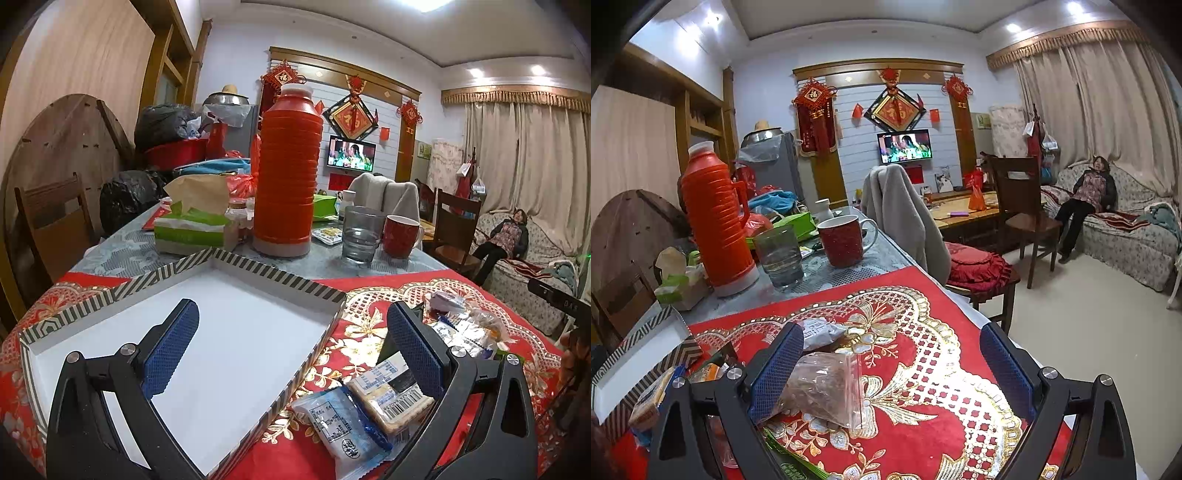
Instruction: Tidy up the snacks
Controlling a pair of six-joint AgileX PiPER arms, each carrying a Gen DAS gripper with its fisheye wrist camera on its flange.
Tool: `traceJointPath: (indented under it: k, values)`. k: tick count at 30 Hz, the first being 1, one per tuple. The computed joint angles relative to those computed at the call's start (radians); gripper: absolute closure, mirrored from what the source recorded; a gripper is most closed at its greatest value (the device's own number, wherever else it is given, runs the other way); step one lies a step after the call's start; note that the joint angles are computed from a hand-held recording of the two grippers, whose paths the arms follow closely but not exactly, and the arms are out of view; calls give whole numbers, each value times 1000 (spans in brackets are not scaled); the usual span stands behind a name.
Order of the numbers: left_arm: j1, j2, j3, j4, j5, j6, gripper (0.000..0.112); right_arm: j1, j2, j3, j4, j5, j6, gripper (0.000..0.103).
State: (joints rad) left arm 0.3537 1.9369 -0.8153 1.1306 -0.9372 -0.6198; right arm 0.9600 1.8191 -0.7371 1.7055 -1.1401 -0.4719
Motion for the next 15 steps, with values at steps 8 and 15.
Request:
traceJointPath:
  k: [8, 15]
  values:
    - [-2, 2, -1, -2, -1, 8, 10, -10, 3, -5, -3, 13, -4, 8]
    - [-17, 0, 9, -18, 14, 33, 10, -10, 4, -7, -3, 11, -5, 8]
